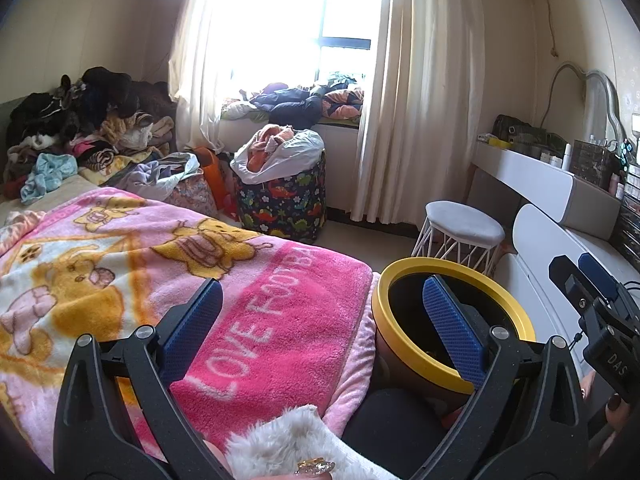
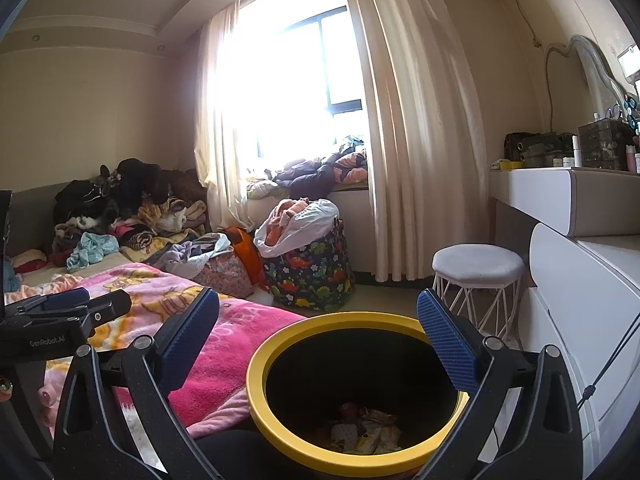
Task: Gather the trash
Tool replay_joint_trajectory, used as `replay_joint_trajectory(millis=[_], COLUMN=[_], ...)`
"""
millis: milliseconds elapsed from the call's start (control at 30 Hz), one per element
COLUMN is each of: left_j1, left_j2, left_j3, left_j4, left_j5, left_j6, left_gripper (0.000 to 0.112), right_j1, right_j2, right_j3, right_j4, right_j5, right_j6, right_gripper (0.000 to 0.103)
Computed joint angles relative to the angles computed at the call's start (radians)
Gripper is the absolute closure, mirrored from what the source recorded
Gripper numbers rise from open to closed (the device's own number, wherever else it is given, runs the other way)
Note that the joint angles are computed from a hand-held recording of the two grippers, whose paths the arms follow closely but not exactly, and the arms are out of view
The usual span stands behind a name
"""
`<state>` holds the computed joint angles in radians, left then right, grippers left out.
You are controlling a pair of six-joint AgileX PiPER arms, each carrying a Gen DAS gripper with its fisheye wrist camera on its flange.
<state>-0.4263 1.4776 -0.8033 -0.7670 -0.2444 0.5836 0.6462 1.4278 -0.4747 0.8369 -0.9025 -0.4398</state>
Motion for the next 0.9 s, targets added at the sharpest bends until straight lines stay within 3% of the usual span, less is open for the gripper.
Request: replay_joint_trajectory(millis=[900], left_j1=[0.000], left_j2=[-0.001], left_j3=[0.000], left_j4=[-0.005], left_j5=[0.002], left_j6=[0.004], left_gripper=[0.020], right_j1=[-0.036], right_j2=[-0.009], right_j3=[0.026], right_j4=[-0.039], right_j5=[0.002], right_j6=[0.033], right_gripper=[0.007])
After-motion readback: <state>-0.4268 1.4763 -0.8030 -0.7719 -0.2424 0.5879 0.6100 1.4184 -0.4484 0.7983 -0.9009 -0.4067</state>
